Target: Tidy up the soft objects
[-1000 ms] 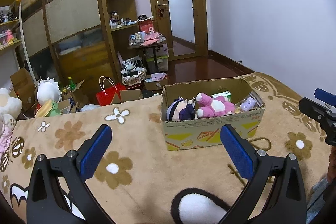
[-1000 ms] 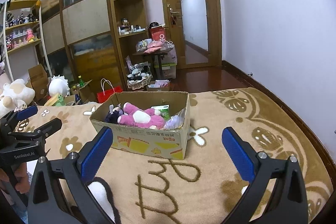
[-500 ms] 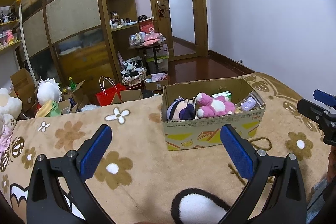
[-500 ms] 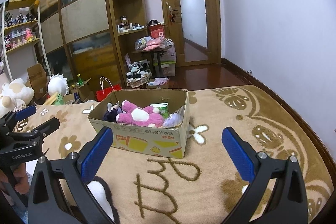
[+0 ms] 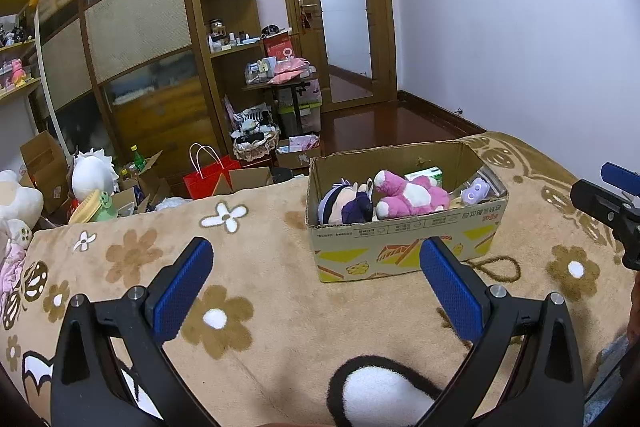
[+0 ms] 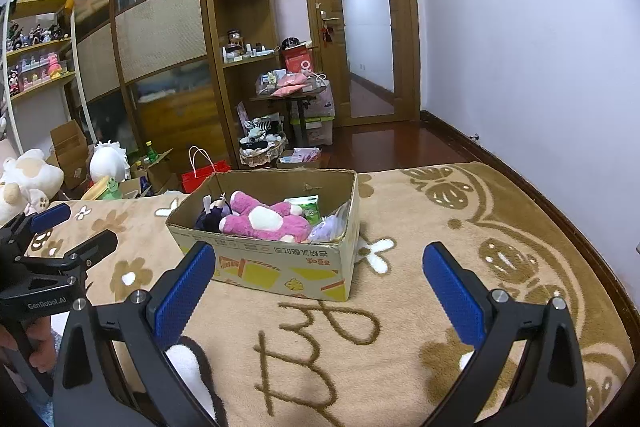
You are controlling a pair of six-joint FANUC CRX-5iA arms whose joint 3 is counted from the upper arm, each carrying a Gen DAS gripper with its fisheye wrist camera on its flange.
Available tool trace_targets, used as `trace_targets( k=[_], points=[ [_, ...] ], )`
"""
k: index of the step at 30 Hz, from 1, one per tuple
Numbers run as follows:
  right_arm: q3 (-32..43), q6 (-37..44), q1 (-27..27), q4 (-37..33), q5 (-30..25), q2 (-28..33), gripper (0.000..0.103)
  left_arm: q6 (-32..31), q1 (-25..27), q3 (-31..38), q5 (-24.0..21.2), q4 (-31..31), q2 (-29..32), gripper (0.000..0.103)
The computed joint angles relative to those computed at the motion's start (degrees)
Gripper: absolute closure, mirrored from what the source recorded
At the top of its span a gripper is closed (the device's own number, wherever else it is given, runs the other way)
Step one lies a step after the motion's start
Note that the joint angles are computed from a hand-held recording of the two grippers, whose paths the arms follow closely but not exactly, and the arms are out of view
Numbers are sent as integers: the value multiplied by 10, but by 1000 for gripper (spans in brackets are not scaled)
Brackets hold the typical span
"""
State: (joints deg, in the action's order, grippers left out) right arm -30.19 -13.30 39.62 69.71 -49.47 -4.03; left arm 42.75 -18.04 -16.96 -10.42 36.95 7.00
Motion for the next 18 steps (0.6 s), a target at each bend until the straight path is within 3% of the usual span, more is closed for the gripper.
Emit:
trace_targets(
  k=[18],
  points=[
    [1,3,0,-3,-1,1,0,-11,1,-2,0,12,3,1]
  ],
)
